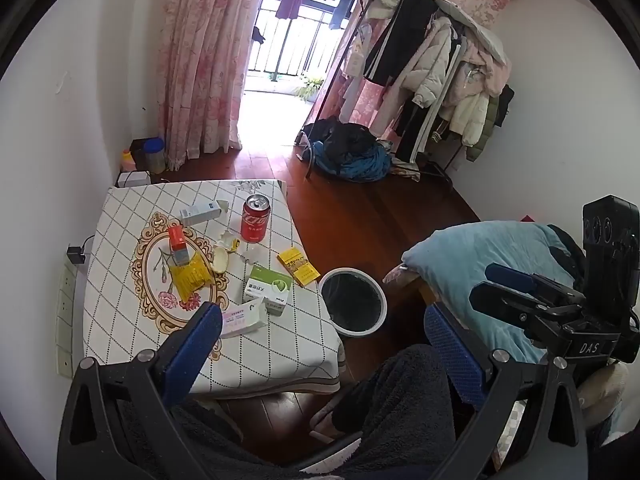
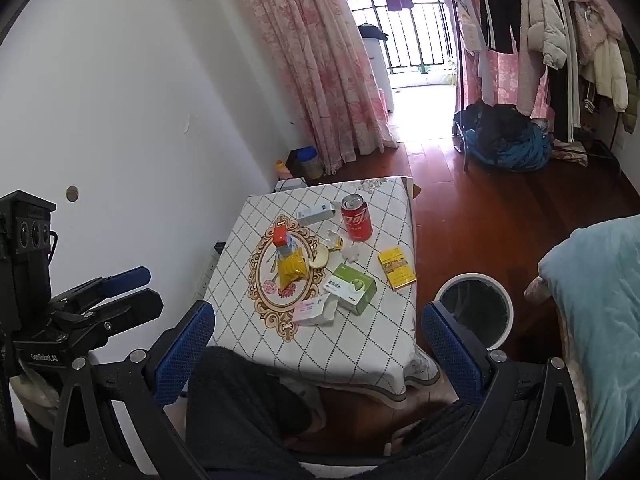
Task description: Collect trash
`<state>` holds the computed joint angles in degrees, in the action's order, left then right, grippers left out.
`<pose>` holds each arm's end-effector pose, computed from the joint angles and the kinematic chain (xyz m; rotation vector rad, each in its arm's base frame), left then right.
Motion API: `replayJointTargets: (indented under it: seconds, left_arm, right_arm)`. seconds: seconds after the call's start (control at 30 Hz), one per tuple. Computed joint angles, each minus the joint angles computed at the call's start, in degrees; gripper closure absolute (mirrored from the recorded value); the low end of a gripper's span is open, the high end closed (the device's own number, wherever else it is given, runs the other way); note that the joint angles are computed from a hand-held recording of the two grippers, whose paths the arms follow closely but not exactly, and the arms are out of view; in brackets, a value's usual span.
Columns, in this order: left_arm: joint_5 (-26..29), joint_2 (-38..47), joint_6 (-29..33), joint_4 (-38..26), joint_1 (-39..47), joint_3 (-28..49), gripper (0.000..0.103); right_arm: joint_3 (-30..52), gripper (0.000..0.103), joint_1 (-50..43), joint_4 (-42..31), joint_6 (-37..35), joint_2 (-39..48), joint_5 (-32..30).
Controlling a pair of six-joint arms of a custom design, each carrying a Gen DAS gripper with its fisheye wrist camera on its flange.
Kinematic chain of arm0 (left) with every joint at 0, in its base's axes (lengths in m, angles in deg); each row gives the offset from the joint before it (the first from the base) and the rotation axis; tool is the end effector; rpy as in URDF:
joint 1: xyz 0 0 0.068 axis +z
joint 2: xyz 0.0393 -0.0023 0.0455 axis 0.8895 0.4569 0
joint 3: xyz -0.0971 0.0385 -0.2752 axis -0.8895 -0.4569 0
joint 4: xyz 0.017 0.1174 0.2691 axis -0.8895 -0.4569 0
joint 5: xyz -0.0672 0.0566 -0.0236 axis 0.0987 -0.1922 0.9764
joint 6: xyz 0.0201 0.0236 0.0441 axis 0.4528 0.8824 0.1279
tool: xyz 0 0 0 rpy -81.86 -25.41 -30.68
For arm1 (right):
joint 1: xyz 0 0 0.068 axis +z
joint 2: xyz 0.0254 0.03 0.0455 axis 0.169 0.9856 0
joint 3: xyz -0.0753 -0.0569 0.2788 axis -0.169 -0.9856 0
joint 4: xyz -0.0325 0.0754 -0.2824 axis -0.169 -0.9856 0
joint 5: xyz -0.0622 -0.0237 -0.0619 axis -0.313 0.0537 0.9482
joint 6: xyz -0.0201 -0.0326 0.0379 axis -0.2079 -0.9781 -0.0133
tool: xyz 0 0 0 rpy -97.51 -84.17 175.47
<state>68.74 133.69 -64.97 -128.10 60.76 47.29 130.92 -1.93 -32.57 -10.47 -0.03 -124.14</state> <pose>0.2113 -0.0168 0.3946 -0.0566 2.3943 -0.4186 0.2435 -0.0286 0.4521 -0.4383 2.4173 0.5959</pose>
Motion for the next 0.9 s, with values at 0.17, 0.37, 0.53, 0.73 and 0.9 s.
replayJointTargets:
  seconds: [0.17, 0.37, 0.53, 0.73, 0.9]
  left_arm:
    - [0.09, -0.11, 0.11, 0.03, 0.04, -0.24, 0.0]
    - [0.12, -0.06, 0.04, 0.02, 0.08, -0.16, 0.0]
    - [0.18, 0.08, 0.02, 0.18, 0.1, -0.28, 0.0]
    - [0.17, 0.1, -0.04, 0.2, 0.06, -0.28, 0.0]
    - [-0.04, -0.01, -0.08, 0.31, -0.03, -0.45, 0.0]
  right_arm:
    - [-0.1, 0.0, 0.2, 0.18, 0.2, -0.07, -0.09]
    - [0.59, 0.0, 0.32, 0.14, 0.31, 0.85, -0.12]
    - [-0.35, 0.0, 0.34, 0.49, 0.3, 0.09, -0.05]
    - [0.92, 0.0, -0.13, -0.48, -0.07, 0.58, -0.38]
    - [0.41, 0.0, -0.15, -0.06, -0.1, 0.35, -0.27]
